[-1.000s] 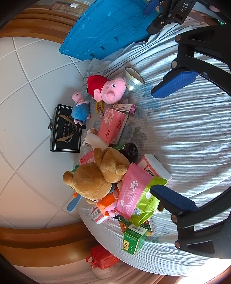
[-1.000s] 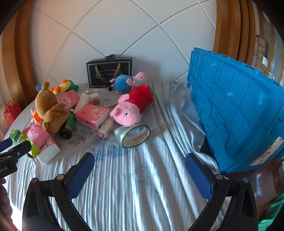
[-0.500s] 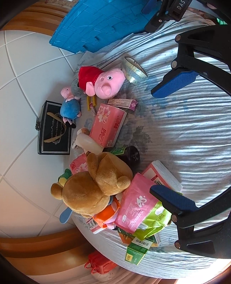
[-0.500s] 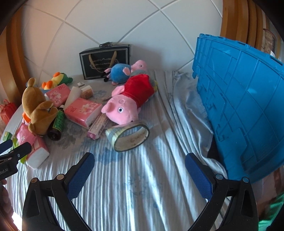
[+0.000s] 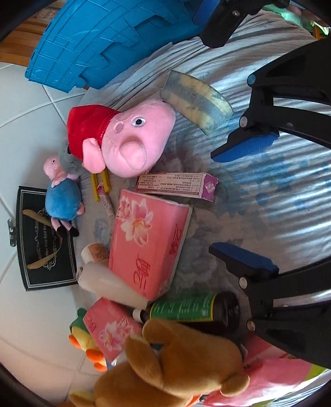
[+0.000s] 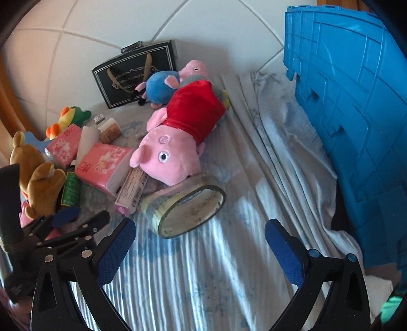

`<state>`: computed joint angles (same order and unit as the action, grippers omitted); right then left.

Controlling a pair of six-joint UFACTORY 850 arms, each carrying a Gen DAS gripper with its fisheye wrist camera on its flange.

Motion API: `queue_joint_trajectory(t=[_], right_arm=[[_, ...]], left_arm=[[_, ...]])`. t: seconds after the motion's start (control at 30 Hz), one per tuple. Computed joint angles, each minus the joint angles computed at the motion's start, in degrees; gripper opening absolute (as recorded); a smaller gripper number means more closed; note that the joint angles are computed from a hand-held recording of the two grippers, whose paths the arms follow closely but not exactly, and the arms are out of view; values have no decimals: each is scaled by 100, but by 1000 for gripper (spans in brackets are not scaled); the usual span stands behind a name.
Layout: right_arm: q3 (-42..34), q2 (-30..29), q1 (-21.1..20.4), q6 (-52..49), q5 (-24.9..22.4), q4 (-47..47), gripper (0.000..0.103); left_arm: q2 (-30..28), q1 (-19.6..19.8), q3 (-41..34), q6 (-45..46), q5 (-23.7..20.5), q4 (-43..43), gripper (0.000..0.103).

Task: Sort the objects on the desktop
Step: 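Grasp the slim pink medicine box with the left tool while the right tool grasps the tape roll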

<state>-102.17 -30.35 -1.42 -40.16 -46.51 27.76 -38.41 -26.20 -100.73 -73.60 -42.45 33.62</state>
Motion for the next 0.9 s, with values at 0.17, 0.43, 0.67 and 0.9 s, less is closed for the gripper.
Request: queue_joint_trajectory(t=[0.17,0.43,0.67,0.9], right_arm=[[-435,-362,10,351,-166,-270,102],[-1040,-821,31,611,-691,-324,67],[-1306,-987,285,165,-937,-140,33],[-1227,-950,468,-544,-1554,86,23]], left_arm=[[-558,88,-663,458,-57,-318,65],[-918,188,-1130,997,-132,-739,27],[254,-25,580,527,294,-930,27],[1003,-119,1584,-118,153,-937,27]])
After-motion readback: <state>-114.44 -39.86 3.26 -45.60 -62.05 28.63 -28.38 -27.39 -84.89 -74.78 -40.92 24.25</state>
